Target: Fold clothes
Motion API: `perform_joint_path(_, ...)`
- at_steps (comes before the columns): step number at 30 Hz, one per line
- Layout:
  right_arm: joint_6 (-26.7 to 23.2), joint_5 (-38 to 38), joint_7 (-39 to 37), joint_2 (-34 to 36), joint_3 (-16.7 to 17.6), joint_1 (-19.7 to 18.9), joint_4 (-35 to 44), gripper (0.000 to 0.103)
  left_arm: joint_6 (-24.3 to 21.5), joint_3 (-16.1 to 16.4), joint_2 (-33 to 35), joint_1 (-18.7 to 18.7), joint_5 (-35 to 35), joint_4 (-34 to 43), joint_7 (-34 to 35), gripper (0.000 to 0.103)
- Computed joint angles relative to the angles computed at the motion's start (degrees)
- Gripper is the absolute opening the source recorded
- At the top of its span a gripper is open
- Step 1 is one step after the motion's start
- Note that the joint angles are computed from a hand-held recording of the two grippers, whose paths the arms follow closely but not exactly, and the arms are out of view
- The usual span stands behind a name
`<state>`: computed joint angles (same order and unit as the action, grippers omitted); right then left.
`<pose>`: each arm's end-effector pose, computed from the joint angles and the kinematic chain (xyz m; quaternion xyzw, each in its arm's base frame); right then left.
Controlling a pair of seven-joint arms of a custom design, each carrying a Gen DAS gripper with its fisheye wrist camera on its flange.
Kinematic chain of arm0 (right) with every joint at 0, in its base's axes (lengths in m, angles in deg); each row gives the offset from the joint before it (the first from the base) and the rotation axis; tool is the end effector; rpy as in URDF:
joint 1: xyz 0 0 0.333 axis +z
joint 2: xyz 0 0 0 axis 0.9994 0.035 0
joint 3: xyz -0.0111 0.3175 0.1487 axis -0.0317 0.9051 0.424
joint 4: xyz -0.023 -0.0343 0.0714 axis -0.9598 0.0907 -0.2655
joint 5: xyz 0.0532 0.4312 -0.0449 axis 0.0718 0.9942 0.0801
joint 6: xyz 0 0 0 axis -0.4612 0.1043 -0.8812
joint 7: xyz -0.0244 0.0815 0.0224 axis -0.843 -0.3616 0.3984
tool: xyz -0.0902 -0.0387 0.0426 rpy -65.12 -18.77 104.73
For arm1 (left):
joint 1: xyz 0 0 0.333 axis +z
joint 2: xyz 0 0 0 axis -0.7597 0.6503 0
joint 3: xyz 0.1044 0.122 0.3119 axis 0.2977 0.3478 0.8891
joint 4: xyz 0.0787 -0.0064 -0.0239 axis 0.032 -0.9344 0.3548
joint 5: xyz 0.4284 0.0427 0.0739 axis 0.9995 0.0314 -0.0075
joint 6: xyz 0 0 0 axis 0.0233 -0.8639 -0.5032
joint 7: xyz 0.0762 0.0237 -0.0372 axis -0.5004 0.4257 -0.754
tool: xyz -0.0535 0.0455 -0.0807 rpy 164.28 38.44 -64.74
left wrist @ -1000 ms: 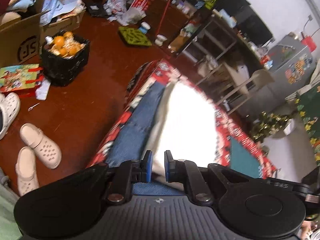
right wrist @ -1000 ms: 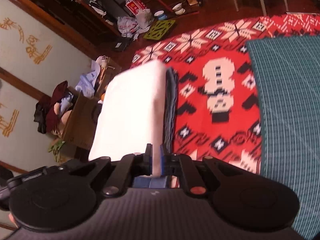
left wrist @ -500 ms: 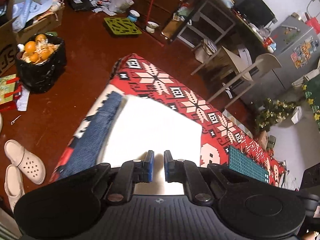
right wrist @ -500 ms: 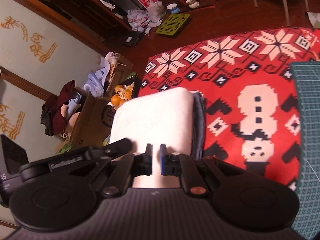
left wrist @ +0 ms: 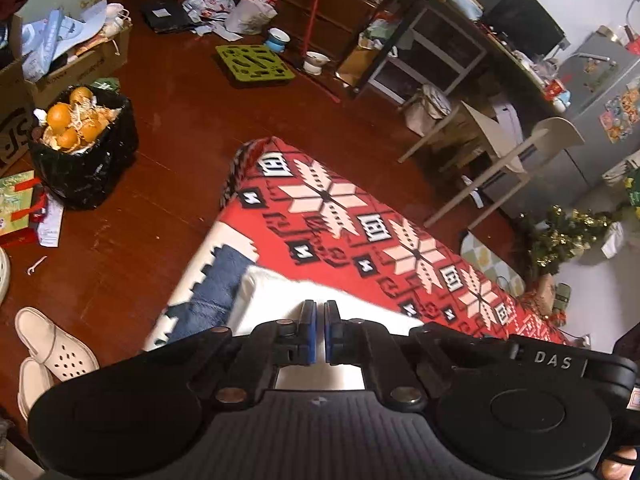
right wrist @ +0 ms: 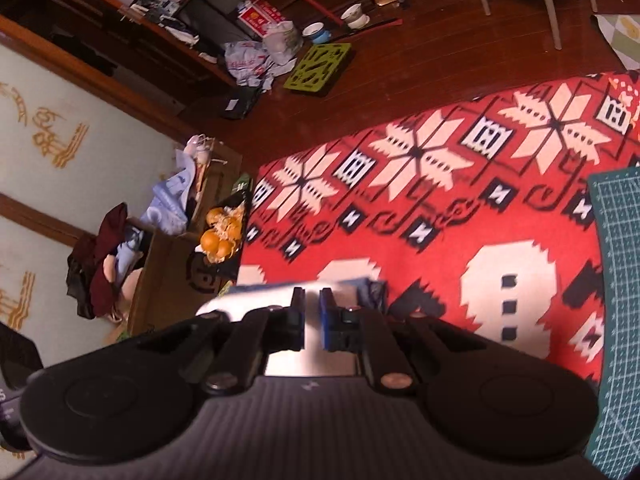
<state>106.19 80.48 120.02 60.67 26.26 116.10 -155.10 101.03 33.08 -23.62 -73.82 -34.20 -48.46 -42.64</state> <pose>0.4772 0.3129 0.4533 -0.5292 0.7575 0.0460 0.3794 0.4655 -0.4367 0.4724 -0.7111 0.6198 -0.3303 0.0329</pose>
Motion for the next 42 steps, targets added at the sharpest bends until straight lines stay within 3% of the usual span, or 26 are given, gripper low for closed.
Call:
perform_joint_path(4, 0.34, -0.32, -0.14, -2.34, -0.18, -0.18, -2.02, 0.011, -0.99, -0.34, -2.16, -0.24, 0.21, -1.04, 0.8, 0.007)
perform_joint_path(8, -0.57, -9.54, 8.02, -8.15, 3.68, -3.09, -6.72, 0.013, -3.43, -1.57, -6.69, -1.1, 3.65, -3.95, -2.61, 0.008)
perform_joint_path(11, -3.16, -17.57, 16.43, -14.39, 8.85, -6.92, -10.38, 0.017, -4.68, -2.69, -11.51, -1.84, 3.0, -7.64, -5.75, 0.01)
perform_joint_path(15, -8.52, -22.74, 22.6, -24.21, 12.34, -7.18, -14.54, 0.022, -7.14, -4.86, -19.46, -2.89, 3.1, -12.83, -9.5, 0.037)
perform_joint_path(19, -16.32, -25.71, 27.09, -34.31, 14.66, -5.7, -17.25, 0.034, -12.61, -7.11, -26.83, -5.0, 2.12, -16.34, -12.02, 0.049)
perform_joint_path(23, -23.88, -27.48, 29.21, -41.6, 16.14, -2.49, -18.58, 0.049, -16.34, -9.66, -32.21, -7.03, 1.15, -18.84, -16.55, 0.073)
perform_joint_path(28, -31.91, -30.53, 33.55, -49.41, 20.34, -0.15, -19.53, 0.082, -21.8, -12.45, -35.8, -10.04, 1.34, -20.14, -20.36, 0.076)
perform_joint_path(33, -37.73, -32.41, 35.24, -53.94, 22.7, 3.49, -20.2, 0.098, -27.21, -14.44, -37.02, -13.2, 1.54, -20.28, -22.62, 0.076)
perform_joint_path(40, -41.67, -33.9, 36.68, -56.77, 25.1, 7.12, -20.66, 0.102, -33.87, -17.85, -37.3, -15.38, 5.1, -18.94, -26.05, 0.077)
perform_joint_path(42, -42.57, -33.72, 37.9, -57.55, 25.5, 7.73, -20.72, 0.102, -33.98, -18.06, -37.83, -16.03, 5.82, -19.4, -27.59, 0.084)
